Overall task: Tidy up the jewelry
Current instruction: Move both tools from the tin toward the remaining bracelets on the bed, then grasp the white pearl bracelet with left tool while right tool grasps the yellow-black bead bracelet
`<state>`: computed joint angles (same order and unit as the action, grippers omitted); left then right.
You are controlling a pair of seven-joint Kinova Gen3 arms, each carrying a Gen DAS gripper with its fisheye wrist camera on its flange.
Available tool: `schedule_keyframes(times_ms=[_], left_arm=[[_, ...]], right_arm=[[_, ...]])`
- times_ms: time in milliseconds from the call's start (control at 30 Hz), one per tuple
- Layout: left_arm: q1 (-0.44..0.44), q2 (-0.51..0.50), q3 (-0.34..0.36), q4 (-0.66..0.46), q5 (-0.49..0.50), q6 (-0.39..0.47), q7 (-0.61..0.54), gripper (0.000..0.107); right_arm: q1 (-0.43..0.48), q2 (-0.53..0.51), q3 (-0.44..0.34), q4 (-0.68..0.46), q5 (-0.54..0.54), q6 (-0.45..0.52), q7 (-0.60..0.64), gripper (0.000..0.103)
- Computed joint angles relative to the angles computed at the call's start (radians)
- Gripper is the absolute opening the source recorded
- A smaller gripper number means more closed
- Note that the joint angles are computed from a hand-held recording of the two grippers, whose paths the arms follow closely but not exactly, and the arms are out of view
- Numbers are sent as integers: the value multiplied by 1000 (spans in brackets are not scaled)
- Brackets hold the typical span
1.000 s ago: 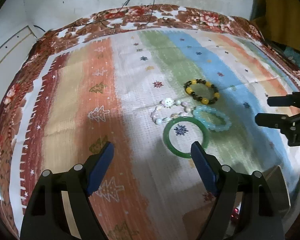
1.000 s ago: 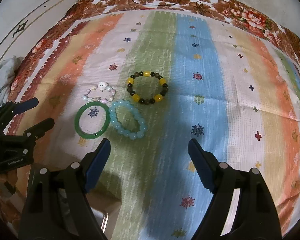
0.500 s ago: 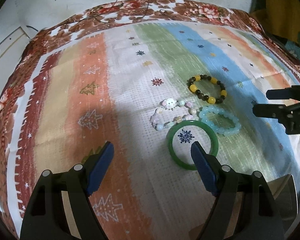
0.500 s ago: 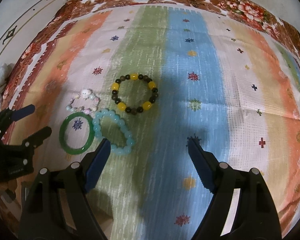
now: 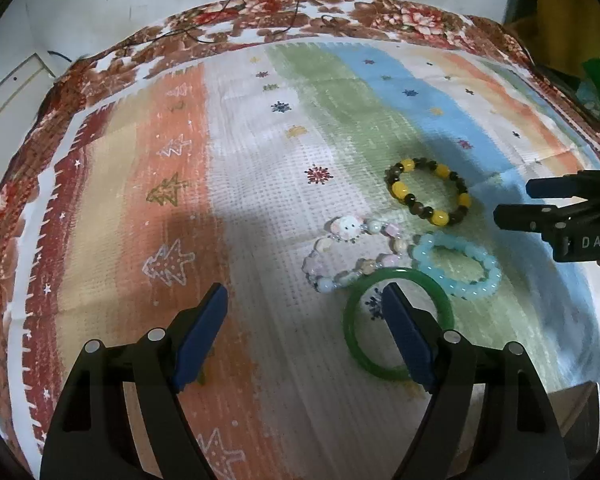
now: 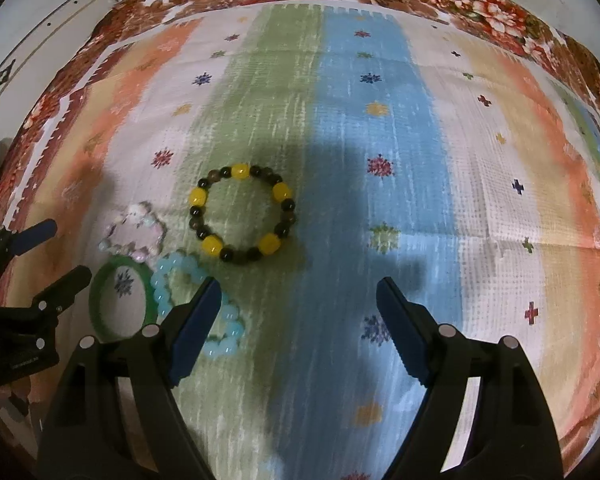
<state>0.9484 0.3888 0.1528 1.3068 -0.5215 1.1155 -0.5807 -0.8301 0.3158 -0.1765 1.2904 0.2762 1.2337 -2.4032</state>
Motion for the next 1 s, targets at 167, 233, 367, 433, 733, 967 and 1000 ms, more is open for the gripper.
schedule_keyframes(times_ms=[167, 233, 367, 433, 733, 967, 1000], left_arm=[[-10, 6, -13, 2, -7, -11, 14, 78], [-29, 8, -10, 0, 11, -20, 2, 78], [-47, 18, -7, -7, 33, -33, -22, 79], [-52, 24, -7, -9, 45, -38, -37, 78], [-78, 42, -18, 1, 101, -71, -66, 81], [-92, 35, -19, 27, 122, -108, -75, 78], [-89, 35, -22, 28, 118, -104, -74, 70]], right_arm=[[3, 19, 9, -23, 7, -8, -1, 79], [-3, 34, 14, -35, 19, -3, 0, 79], [-2, 65, 22, -58, 17, 9, 21, 79], [1, 71, 28, -60, 11, 4, 24, 79], [-2, 129, 48, -107, 6, 32, 55, 79], [-6, 132, 54, -93, 4, 20, 61, 76], [-8, 131, 54, -91, 6, 19, 60, 73]])
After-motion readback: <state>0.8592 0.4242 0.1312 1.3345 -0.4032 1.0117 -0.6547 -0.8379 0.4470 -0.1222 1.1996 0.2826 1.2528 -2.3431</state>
